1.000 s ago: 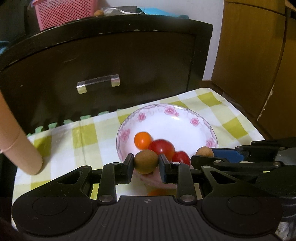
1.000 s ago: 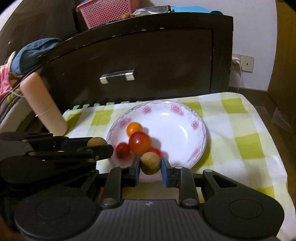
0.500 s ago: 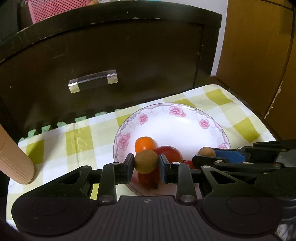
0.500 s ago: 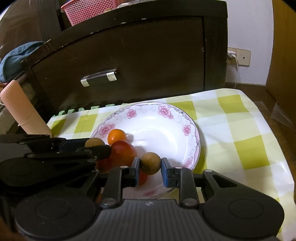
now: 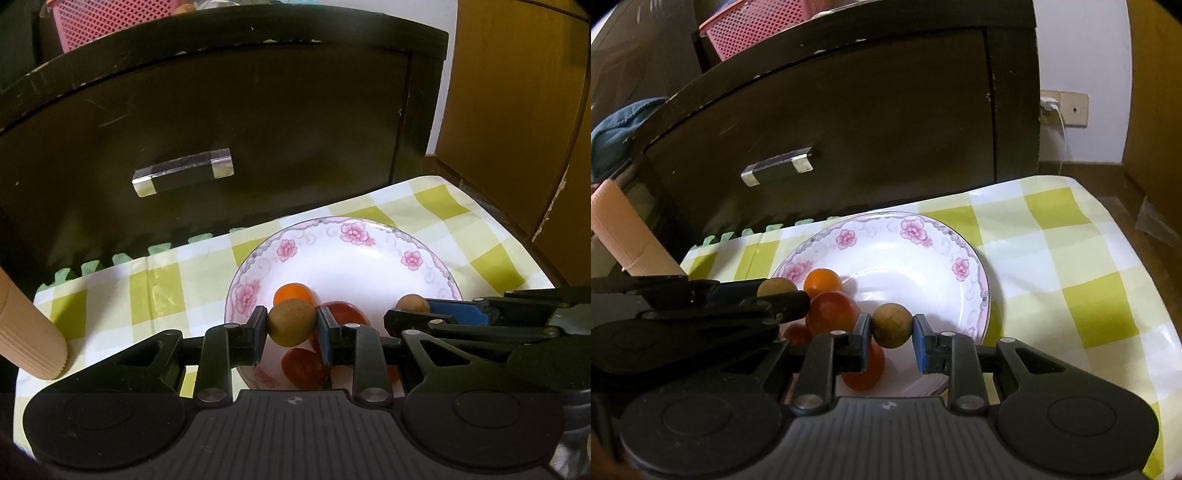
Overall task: Organize fruits
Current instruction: 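Carry both kiwis over the white floral bowl and open both grippers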
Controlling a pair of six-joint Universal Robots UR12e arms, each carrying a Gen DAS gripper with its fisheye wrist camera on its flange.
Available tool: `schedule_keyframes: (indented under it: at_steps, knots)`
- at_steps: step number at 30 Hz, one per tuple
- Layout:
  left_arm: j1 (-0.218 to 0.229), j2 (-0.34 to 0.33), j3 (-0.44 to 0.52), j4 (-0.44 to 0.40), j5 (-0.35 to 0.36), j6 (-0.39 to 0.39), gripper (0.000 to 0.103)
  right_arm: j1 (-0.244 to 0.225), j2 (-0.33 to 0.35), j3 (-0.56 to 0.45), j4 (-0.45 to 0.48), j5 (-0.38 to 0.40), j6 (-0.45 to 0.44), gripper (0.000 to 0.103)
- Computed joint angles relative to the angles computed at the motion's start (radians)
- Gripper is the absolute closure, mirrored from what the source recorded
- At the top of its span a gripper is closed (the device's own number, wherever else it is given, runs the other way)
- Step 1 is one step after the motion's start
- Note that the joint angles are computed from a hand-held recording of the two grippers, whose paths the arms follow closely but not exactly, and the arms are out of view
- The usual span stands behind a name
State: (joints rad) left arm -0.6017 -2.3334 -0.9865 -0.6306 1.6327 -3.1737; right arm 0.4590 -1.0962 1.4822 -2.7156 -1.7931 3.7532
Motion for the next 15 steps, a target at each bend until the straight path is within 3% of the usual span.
schedule_keyframes:
  at_steps: [15]
  knots:
    - [0.000,-0.002,0.008,-0.008,0.009,0.007,0.060,-0.001,0.002,-0.002,0.017,-0.010,0.014,0.078]
